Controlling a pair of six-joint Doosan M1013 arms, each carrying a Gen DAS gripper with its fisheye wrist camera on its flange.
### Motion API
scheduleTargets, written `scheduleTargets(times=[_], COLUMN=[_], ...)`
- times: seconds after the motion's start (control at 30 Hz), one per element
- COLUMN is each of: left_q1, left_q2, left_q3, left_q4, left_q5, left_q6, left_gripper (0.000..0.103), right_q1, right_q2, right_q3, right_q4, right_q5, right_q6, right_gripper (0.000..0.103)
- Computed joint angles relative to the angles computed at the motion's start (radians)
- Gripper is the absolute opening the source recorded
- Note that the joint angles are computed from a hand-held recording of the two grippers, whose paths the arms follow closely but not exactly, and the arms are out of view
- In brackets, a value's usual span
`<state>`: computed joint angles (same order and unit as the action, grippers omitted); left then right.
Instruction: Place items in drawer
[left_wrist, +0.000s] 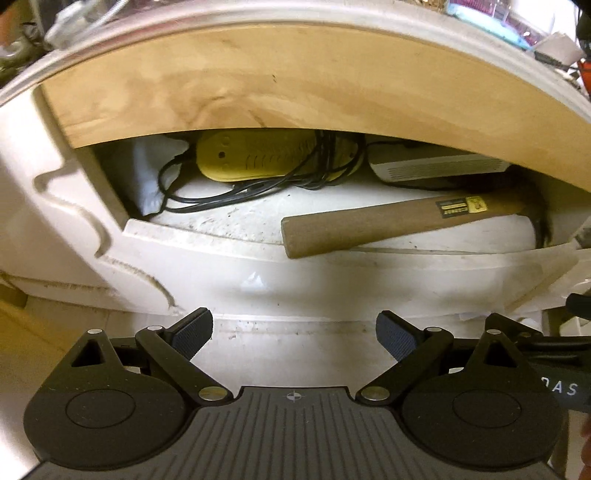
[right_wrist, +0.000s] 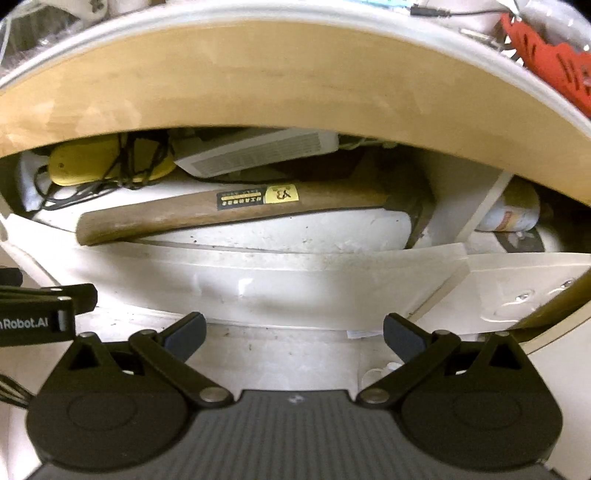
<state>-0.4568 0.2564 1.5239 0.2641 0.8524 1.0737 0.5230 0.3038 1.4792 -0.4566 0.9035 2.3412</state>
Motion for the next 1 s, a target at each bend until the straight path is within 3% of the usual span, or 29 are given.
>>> scheduleTargets(times=[0.13, 0.23, 0.73, 1.0], left_q1=[-0.027, -0.018, 0.016, -0.002], left_q2=[-0.024, -0.053, -0.167, -0.206], left_q3=[0.012, 0.041, 0.120, 0.140], left_q4=[0.023, 0.019, 0.004, -0.005], left_q5=[0.008, -0.025, -0.043, -0.024], left_q6=[-0.050, -0.048, -0.005, -0.016], left_gripper=[0.098, 0.098, 0.098, 0.098], right_q1=[0.013, 0.024, 0.081, 0.102], right_q2=[-0.030, -0.052, -0.149, -0.180], right_q3=[0.017, 0.029, 0.097, 0.114], right_q4=[-0.019, -0.032, -0.087, -0.112], right_q5=[-0.004, -0.011, -0.043, -0.048], right_q6=[0.012, 0.024, 0.090, 0.125], right_gripper=[0.103, 0.103, 0.103, 0.103])
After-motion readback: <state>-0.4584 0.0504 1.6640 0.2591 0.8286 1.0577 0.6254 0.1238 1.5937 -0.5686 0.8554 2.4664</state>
